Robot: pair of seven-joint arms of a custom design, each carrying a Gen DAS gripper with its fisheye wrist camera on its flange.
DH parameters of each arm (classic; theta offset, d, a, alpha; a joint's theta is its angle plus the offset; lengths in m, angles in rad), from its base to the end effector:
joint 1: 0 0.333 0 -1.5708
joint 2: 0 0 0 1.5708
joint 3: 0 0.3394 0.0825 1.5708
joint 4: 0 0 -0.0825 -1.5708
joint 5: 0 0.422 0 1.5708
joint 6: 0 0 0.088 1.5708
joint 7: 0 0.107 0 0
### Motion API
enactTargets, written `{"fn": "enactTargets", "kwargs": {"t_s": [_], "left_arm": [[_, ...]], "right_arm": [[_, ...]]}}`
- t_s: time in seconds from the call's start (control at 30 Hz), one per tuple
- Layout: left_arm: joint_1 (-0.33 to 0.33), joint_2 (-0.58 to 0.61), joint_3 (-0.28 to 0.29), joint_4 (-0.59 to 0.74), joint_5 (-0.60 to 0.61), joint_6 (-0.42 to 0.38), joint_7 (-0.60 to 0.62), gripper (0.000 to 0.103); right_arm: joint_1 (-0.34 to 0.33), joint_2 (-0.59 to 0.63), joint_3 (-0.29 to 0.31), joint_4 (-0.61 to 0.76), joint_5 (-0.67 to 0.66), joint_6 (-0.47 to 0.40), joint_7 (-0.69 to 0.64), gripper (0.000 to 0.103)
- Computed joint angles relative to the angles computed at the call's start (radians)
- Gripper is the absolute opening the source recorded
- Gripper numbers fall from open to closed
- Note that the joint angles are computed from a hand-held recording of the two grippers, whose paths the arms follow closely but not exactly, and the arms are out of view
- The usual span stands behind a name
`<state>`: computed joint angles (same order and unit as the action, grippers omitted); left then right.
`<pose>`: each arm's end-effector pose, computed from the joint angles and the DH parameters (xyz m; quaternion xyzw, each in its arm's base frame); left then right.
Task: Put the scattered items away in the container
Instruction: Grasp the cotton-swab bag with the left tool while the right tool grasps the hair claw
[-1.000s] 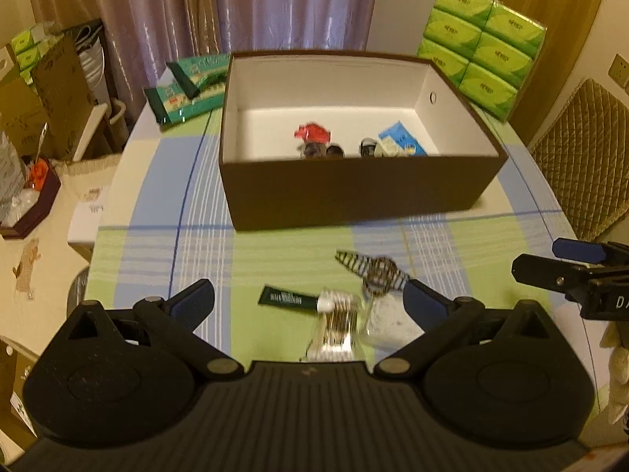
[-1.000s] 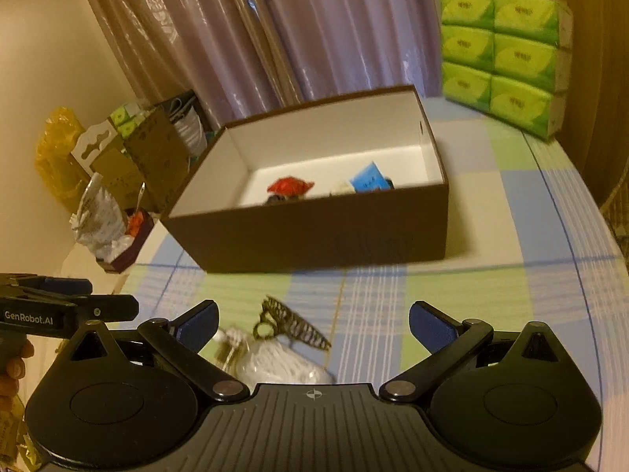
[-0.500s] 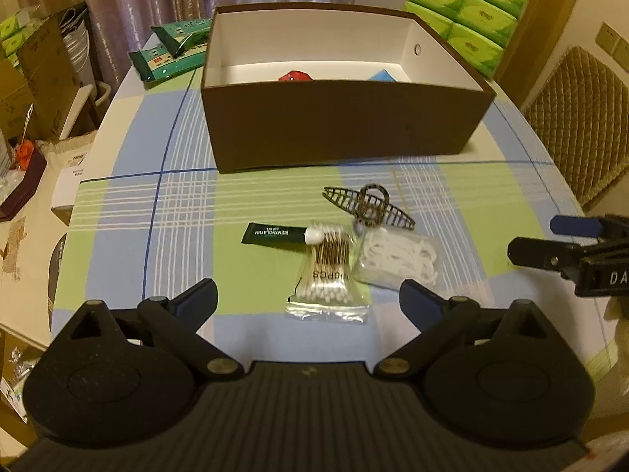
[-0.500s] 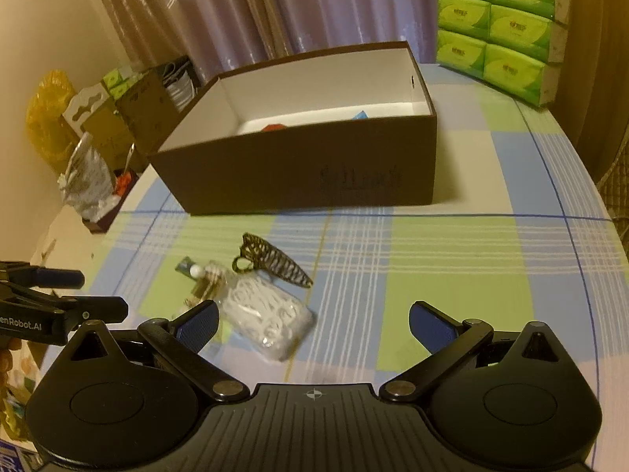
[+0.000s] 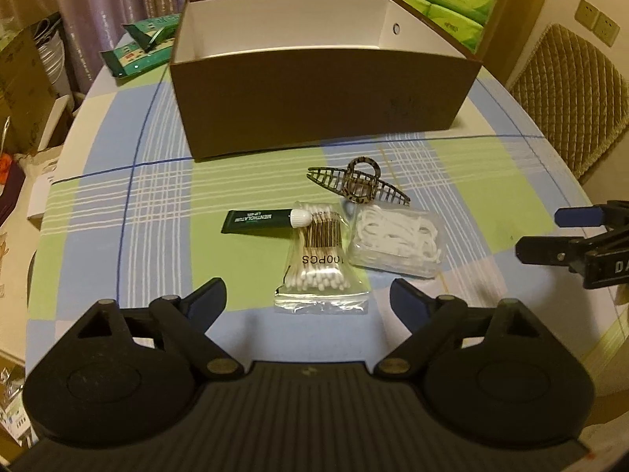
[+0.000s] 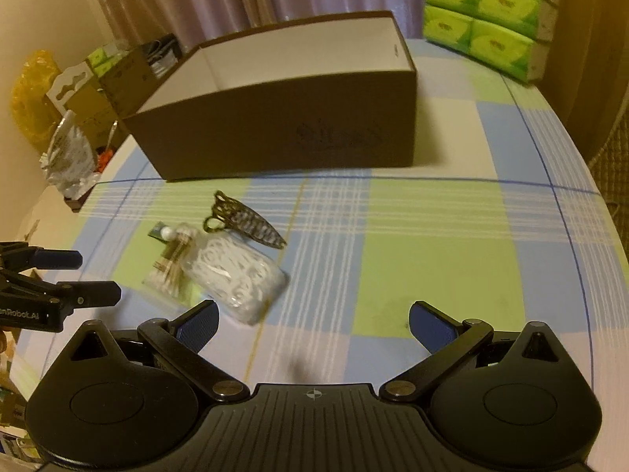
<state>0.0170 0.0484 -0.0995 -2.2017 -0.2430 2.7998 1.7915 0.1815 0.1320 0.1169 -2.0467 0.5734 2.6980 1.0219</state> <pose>0.6079 -0.0384 0.4208 -0.6459 0.7107 -0.2314 0.1556 0.6237 0.1705 0.4319 -0.7883 0.5314 -0.0771 0.3004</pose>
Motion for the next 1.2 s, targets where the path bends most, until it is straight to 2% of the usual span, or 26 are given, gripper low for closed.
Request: {"fn": "enactTargets", "kwargs": {"t_s": [0.37, 0.5, 0.77, 0.87, 0.93, 1.0, 1.07, 1.2], "left_arm": [[0.016, 0.117, -0.018, 0.095, -0.071, -0.025, 0.177, 0.082], [0.017, 0.165, -0.017, 0.142, -0.064, -0.055, 0.2, 0.082], [0.025, 0.237, -0.016, 0.22, -0.044, -0.108, 0.232, 0.074], [0.042, 0.243, -0.032, 0.229, -0.084, -0.114, 0.278, 0.067], [0.047, 0.24, -0.038, 0.229, -0.101, -0.117, 0.307, 0.059], [0.055, 0.235, -0.045, 0.228, -0.128, -0.126, 0.334, 0.044], [0.056, 0.228, -0.043, 0.225, -0.143, -0.135, 0.345, 0.037], [0.056, 0.199, -0.033, 0.197, -0.157, -0.155, 0.346, 0.033]], "right_arm": [[-0.006, 0.002, -0.02, -0.016, -0.09, 0.01, 0.128, 0.101], [-0.009, 0.009, -0.021, -0.01, -0.121, 0.009, 0.166, 0.101], [-0.018, 0.02, -0.019, -0.003, -0.162, -0.002, 0.214, 0.101], [-0.02, 0.021, -0.017, -0.001, -0.17, -0.008, 0.222, 0.101], [-0.021, 0.024, -0.015, 0.003, -0.17, -0.012, 0.221, 0.101], [-0.022, 0.026, -0.012, 0.006, -0.167, -0.013, 0.214, 0.101], [-0.023, 0.028, -0.009, 0.009, -0.161, -0.014, 0.204, 0.101], [-0.025, 0.03, -0.004, 0.012, -0.148, -0.017, 0.184, 0.101]]}}
